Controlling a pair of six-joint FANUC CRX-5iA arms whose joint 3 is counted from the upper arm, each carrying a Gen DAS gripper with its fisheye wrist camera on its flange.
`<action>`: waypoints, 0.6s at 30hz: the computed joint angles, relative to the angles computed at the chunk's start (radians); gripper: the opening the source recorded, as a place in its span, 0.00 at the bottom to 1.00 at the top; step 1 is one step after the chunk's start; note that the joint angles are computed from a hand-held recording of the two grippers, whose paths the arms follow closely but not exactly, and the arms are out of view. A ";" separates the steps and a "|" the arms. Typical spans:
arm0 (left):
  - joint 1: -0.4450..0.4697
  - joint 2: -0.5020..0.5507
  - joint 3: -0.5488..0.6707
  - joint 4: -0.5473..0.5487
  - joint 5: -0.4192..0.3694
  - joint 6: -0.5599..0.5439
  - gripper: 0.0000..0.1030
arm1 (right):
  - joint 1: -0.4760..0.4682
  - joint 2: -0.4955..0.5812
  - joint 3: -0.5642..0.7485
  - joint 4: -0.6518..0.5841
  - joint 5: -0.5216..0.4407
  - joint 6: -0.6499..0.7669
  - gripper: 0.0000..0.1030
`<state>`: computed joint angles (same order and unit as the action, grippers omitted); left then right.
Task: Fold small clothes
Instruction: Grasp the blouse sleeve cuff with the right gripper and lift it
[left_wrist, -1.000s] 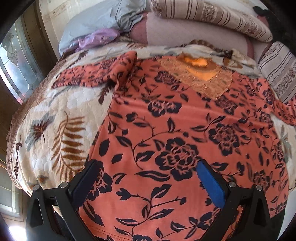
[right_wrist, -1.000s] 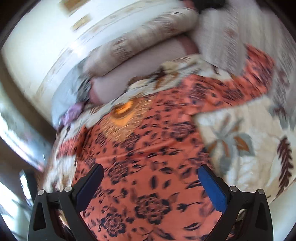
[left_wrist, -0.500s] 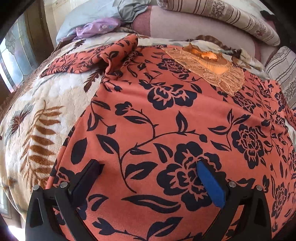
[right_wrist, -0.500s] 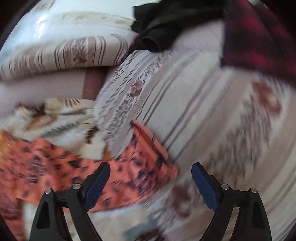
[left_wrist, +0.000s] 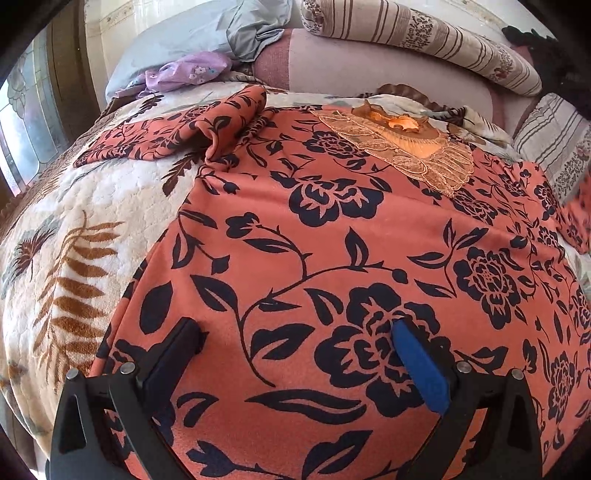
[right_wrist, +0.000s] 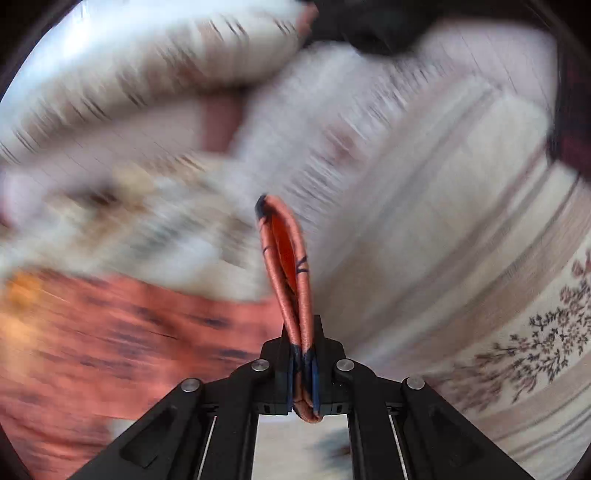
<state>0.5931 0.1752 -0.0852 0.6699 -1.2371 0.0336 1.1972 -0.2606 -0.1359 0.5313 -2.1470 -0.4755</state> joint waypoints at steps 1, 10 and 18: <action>0.002 0.010 0.019 -0.007 -0.022 0.002 1.00 | 0.002 0.032 0.057 0.083 0.055 0.029 0.06; 0.099 0.154 0.222 0.079 -0.189 0.111 1.00 | -0.108 0.343 0.397 0.460 0.729 0.148 0.06; 0.130 0.251 0.369 0.105 -0.203 0.213 1.00 | -0.253 0.499 0.257 0.114 1.164 0.070 0.89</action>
